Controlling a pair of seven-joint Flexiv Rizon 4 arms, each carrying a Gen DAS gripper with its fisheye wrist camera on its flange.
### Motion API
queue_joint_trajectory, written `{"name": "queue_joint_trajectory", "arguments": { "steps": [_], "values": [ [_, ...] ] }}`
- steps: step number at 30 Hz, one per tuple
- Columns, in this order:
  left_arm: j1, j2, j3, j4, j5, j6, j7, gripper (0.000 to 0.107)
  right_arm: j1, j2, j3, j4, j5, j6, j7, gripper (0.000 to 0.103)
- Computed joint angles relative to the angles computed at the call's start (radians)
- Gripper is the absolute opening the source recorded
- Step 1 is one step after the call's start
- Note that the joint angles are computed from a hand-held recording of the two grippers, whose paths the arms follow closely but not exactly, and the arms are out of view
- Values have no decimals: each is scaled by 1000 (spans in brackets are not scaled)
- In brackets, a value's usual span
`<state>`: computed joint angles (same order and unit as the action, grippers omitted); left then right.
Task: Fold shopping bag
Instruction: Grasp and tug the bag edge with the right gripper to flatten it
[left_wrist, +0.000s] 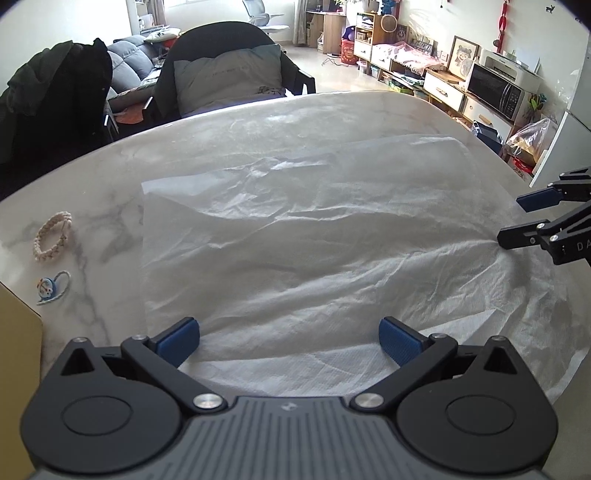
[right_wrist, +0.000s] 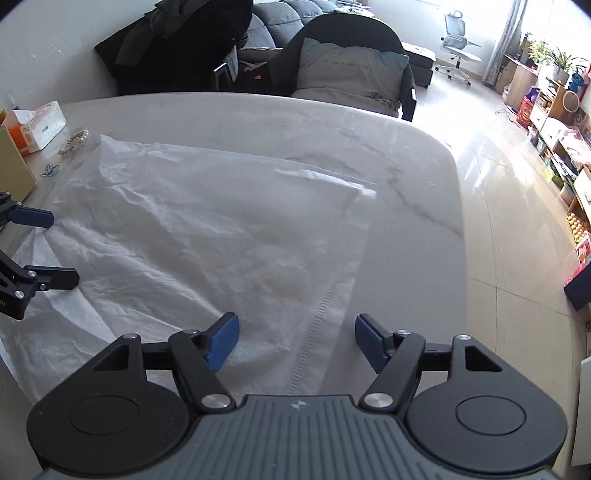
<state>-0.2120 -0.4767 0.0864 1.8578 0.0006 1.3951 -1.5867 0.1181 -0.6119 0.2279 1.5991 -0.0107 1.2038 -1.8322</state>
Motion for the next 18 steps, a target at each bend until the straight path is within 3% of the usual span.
{"name": "queue_joint_trajectory", "arguments": {
  "steps": [5, 9, 18],
  "values": [
    [2, 0, -2, -1, 0, -2, 1, 103, 21, 23, -33, 19, -25, -18, 40, 67],
    [6, 2, -6, 0, -2, -4, 7, 103, -20, 73, 33, 80, 8, 20, -52, 67],
    [6, 4, -7, -1, -2, -10, 7, 103, -32, 168, 82, 188, 70, 17, -201, 67]
  ]
}}
